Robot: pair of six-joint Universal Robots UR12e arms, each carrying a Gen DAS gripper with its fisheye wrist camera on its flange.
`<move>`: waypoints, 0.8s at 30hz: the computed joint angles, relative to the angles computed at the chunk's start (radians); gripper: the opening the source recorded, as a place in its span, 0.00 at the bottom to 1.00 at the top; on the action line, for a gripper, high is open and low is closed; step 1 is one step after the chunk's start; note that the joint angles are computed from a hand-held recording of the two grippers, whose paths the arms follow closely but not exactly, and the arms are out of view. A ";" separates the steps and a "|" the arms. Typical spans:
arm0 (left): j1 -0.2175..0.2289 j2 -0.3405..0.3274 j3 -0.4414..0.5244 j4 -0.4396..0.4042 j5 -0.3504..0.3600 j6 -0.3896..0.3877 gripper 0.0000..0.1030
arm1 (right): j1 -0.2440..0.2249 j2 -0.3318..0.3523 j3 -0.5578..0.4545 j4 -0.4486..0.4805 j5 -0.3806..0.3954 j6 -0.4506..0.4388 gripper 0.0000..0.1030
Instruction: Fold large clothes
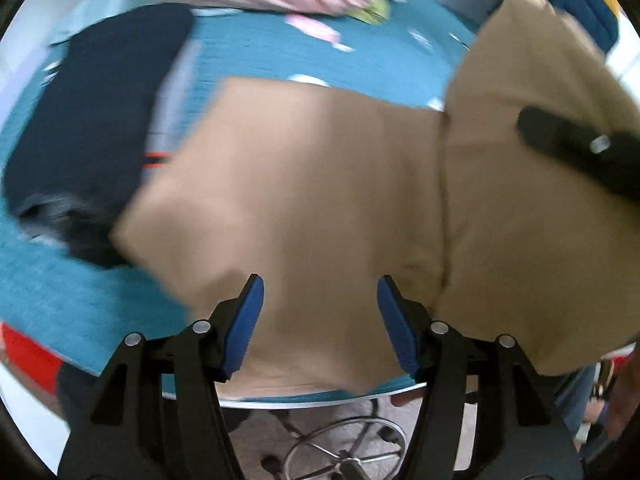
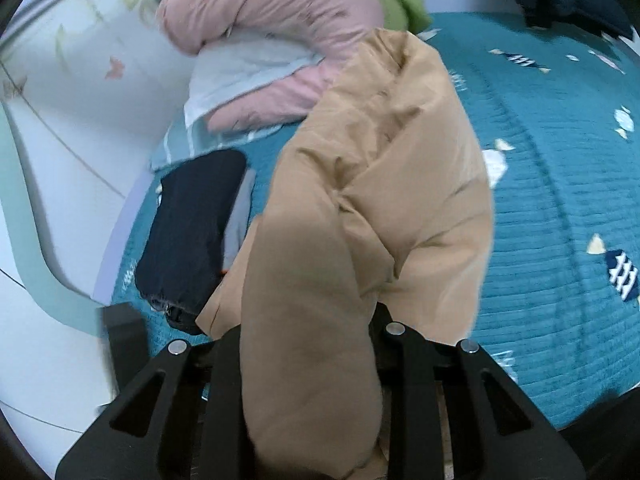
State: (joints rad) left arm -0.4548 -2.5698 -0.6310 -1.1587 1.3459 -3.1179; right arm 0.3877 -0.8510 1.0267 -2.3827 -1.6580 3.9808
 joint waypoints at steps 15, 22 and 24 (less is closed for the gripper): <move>0.074 0.116 -0.190 0.111 0.113 -0.144 0.76 | 0.034 0.289 -0.462 0.345 0.152 -0.087 0.35; 0.087 0.115 -0.189 0.112 0.138 -0.192 0.81 | 0.003 0.268 -0.376 0.191 0.403 -0.030 0.53; 0.088 0.116 -0.188 0.125 0.147 -0.200 0.82 | -0.010 0.249 -0.323 0.102 0.507 -0.001 0.54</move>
